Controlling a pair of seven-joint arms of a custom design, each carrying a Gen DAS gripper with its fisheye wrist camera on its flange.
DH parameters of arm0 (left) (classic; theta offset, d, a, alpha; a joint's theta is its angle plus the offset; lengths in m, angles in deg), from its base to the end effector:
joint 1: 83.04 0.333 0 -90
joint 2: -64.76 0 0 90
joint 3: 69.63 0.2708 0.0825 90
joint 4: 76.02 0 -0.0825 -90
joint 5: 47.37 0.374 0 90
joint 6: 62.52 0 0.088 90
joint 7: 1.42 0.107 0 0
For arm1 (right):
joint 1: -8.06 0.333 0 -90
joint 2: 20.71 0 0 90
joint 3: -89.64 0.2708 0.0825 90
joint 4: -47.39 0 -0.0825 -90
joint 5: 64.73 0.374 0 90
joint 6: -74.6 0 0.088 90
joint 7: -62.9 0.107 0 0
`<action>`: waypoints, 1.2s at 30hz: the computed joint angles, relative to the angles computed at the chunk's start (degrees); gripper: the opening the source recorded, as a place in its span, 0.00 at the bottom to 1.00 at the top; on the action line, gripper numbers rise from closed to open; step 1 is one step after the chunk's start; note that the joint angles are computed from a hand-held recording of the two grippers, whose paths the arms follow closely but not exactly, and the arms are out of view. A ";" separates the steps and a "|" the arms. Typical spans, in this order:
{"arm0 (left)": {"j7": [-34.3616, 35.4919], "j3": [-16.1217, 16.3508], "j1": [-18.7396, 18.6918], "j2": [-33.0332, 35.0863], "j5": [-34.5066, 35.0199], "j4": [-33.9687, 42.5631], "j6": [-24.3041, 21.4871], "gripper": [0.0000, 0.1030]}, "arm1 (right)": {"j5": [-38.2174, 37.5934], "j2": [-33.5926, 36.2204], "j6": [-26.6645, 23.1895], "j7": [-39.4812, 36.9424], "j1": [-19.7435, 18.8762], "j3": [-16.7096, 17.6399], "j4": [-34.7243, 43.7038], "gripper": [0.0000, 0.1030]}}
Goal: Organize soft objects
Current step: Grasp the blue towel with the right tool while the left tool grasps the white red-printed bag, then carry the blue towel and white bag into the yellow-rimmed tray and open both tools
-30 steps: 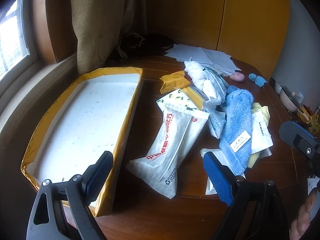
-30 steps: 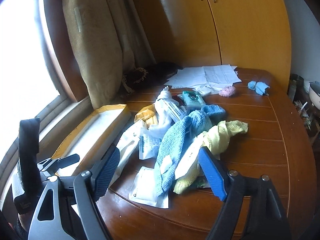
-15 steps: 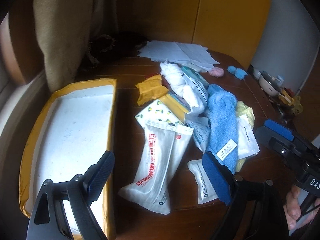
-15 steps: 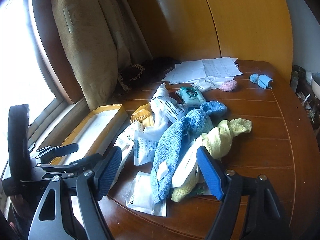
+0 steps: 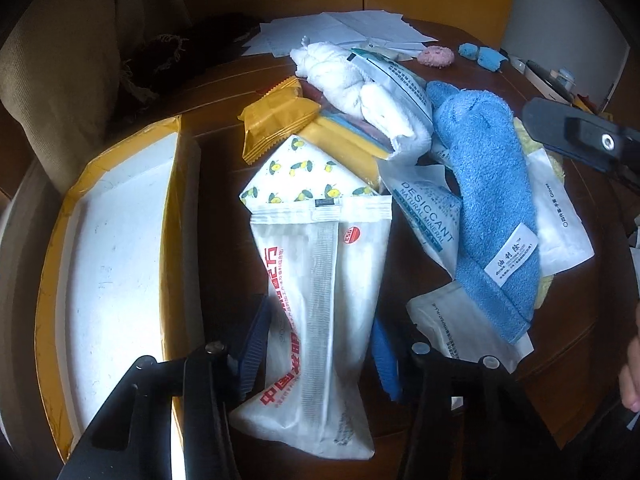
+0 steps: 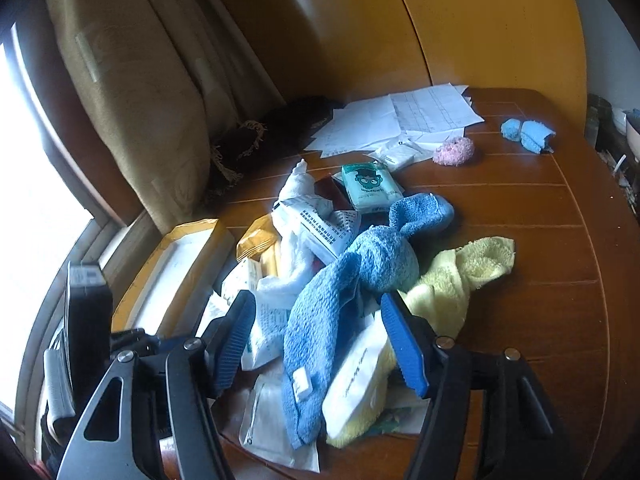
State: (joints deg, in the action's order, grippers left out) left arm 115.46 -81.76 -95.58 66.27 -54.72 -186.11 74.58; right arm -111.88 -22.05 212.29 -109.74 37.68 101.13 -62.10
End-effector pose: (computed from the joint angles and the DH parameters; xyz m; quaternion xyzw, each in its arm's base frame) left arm 0.5389 -0.2478 0.4823 -0.3552 0.9067 -0.1929 0.1203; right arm 0.4453 0.3830 0.5197 -0.4656 0.7841 -0.2124 0.3510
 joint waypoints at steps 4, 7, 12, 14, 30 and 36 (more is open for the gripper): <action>-0.62 0.44 0.54 -0.16 -1.73 -0.07 0.04 0.37 | 2.87 3.90 -2.67 -3.83 -0.22 -0.71 4.69 0.63; 1.40 0.89 1.42 -0.98 -7.09 -0.05 -1.39 0.36 | 4.71 6.69 -7.22 -5.54 0.47 -1.18 8.43 0.56; 3.79 1.72 2.92 -2.89 -15.64 -0.68 -4.26 0.35 | 6.33 9.89 -13.21 -7.97 1.91 -1.89 12.50 0.37; 4.48 2.09 3.45 -3.77 -19.20 -1.11 -5.36 0.35 | 6.28 10.32 -14.57 -8.37 2.46 -2.19 13.01 0.18; 9.08 5.61 6.79 -12.18 -32.97 -4.67 -8.93 0.35 | -11.58 3.68 -10.37 -0.67 4.87 1.49 12.23 0.04; 8.18 7.53 9.66 -12.60 -33.04 -3.17 -8.60 0.35 | -12.12 12.41 -6.00 -10.06 7.63 -0.15 24.83 0.04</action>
